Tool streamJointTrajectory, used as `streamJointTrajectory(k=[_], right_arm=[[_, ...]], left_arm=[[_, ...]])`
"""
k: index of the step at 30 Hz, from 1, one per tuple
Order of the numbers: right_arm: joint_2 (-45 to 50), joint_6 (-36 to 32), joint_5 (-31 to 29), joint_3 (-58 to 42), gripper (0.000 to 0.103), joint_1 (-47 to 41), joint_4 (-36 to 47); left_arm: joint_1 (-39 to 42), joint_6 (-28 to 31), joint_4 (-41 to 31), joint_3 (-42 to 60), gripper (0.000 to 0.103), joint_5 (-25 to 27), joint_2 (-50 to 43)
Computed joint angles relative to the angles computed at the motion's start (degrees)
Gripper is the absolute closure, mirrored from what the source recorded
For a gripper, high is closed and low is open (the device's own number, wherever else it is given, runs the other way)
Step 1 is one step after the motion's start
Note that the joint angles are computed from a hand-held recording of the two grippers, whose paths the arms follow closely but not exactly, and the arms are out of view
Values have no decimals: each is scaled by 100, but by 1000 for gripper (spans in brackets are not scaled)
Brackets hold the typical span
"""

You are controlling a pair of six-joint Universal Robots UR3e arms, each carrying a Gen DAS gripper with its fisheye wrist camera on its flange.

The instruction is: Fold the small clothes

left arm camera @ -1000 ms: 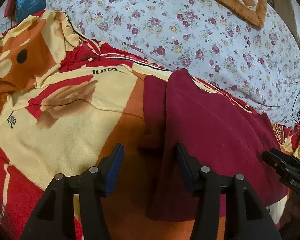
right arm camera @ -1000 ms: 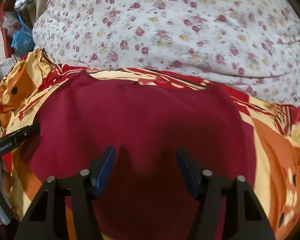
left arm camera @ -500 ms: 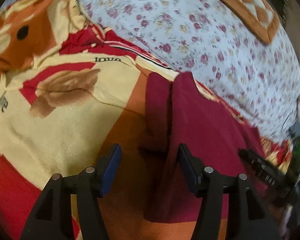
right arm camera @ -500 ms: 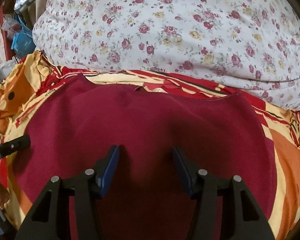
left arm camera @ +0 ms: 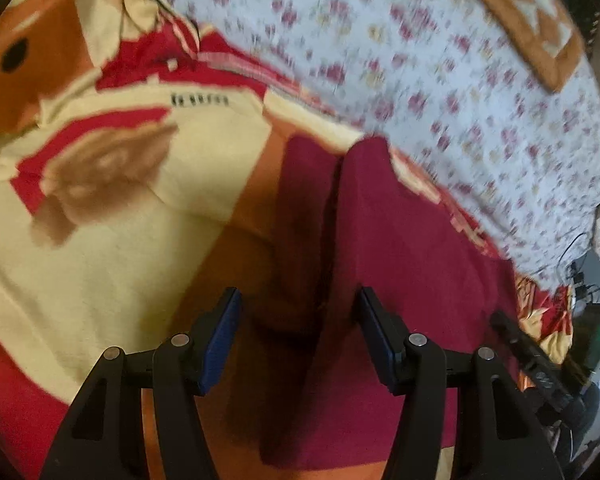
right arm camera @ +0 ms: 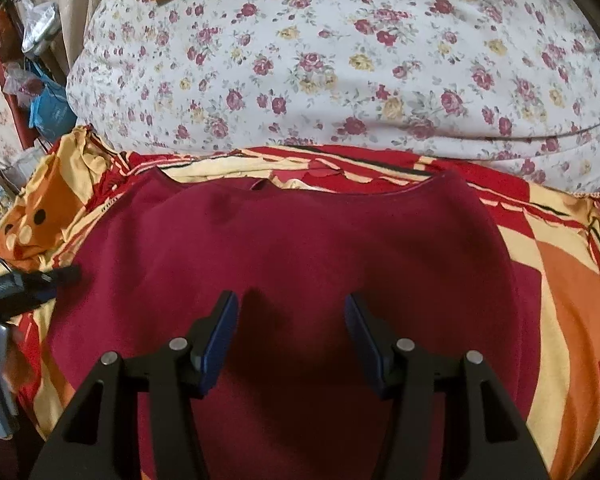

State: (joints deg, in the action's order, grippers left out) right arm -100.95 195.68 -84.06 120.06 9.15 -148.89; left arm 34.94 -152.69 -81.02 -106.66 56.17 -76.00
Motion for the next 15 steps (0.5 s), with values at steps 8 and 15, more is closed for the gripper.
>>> streamJointTrajectory(k=[8, 15], right_arm=[[9, -196, 217, 174, 43, -289, -214], [259, -270, 345, 422, 41, -365, -832]], left_arm=[[-444, -254, 493, -87, 45, 256, -43], [-816, -476, 802, -59, 65, 505, -73]])
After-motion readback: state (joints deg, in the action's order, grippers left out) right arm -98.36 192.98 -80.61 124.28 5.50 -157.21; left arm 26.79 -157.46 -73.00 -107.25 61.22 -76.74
